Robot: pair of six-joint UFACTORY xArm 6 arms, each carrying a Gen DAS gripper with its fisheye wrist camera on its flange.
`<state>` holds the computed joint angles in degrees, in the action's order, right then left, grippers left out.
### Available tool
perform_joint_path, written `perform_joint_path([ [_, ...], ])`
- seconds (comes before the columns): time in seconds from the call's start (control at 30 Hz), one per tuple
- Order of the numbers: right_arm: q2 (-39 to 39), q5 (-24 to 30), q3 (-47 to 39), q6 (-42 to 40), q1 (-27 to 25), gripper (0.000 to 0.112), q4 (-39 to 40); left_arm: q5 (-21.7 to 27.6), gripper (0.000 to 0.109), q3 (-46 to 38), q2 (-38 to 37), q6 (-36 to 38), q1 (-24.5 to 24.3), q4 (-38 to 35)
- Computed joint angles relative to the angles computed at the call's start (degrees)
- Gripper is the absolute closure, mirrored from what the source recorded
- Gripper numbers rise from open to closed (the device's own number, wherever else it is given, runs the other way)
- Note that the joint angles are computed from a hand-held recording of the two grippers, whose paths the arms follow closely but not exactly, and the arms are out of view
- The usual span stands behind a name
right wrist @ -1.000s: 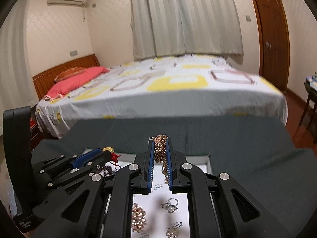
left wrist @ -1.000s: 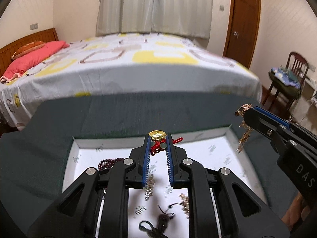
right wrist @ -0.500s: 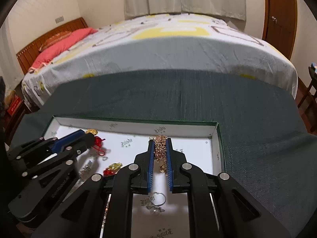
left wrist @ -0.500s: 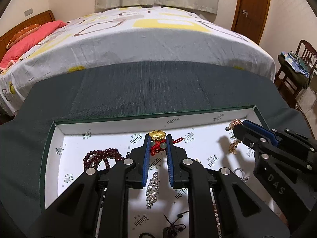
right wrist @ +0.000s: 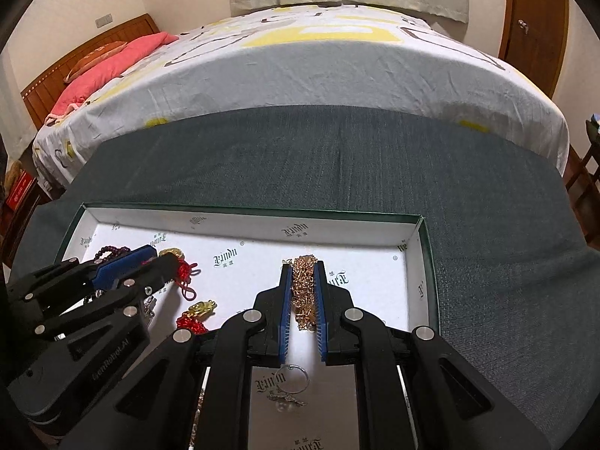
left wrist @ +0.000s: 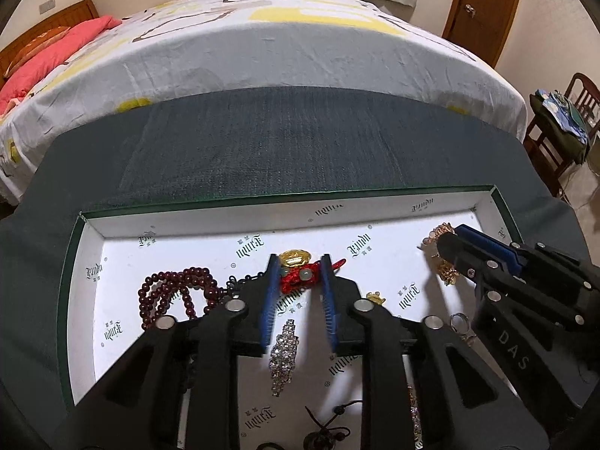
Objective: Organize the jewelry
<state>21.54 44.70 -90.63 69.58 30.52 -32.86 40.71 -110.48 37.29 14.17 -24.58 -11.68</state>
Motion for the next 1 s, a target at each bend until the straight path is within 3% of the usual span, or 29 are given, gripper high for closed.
perform_joint_path([
  [0.13,0.29,0.15,-0.39,-0.31,-0.1,0.1,0.22,-0.46,0.076,0.27,-0.17,-0.11,-0.02,0.34],
  [0.2,0.15,-0.04,-0.19,-0.15,-0.12,0.099,0.12,-0.87,0.059,0.61,-0.35,-0.5,-0.03,0.58],
  [0.43,-0.35,-0.54,0.56,0.57,-0.14,0.097,-0.49,-3.35,0.041,2.56,-1.52,-1.63,-0.16,1.28],
  [0.5,-0.76,0.05,1.04,2.17,-0.08,0.082,-1.4,-4.34,0.04,3.34,-1.93,-3.03,-0.18,2.88],
  [0.83,-3.79,1.08,4.33,7.82,0.66,0.055,-6.47,-6.29,0.022,6.35,-4.13,-4.88,0.53,4.65],
  [1.0,-6.12,3.4,5.59,10.46,2.74,0.045,-10.31,-10.38,0.021,13.51,-9.31,-4.62,0.84,5.16],
])
